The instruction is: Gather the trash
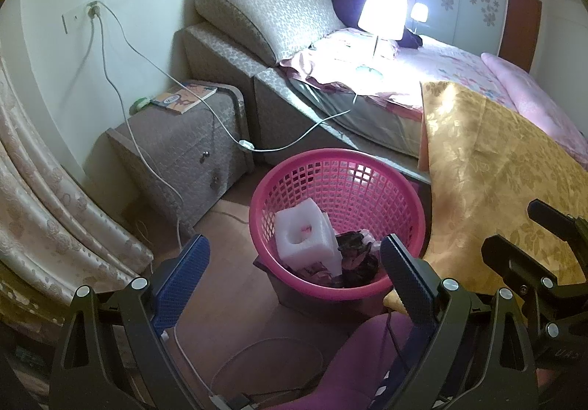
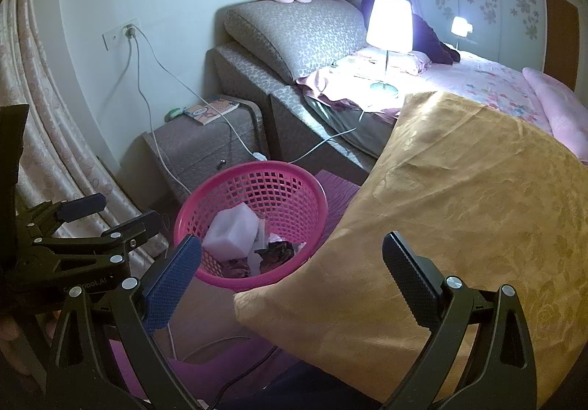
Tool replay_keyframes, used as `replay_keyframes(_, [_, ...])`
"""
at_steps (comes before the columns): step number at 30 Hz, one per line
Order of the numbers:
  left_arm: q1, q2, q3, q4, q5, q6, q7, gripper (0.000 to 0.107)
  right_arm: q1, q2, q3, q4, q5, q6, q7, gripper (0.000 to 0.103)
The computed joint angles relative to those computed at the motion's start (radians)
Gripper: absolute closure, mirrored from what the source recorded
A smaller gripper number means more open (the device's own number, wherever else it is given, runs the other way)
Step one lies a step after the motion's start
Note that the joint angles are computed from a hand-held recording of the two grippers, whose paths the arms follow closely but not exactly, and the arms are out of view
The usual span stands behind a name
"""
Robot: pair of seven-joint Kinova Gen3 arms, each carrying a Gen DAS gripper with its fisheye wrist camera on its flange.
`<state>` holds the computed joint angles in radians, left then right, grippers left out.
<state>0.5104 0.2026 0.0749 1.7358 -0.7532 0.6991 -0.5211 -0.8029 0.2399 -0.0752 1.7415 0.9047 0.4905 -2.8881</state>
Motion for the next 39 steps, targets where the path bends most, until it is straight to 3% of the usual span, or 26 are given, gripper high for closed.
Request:
replay_keyframes(20, [0.027,0.005,0.003,0.01,-0.019,0.018,0.053,0.017,-0.005,0.005,0.0,-0.006,-0.013,0.003,0.013,0.007])
replay_keyframes(39, [0.004,-0.005,0.01,0.002,0.024,0.041,0.042,0.017,-0.006,0.007,0.003,-0.011,-0.024,0.004,0.023,0.007])
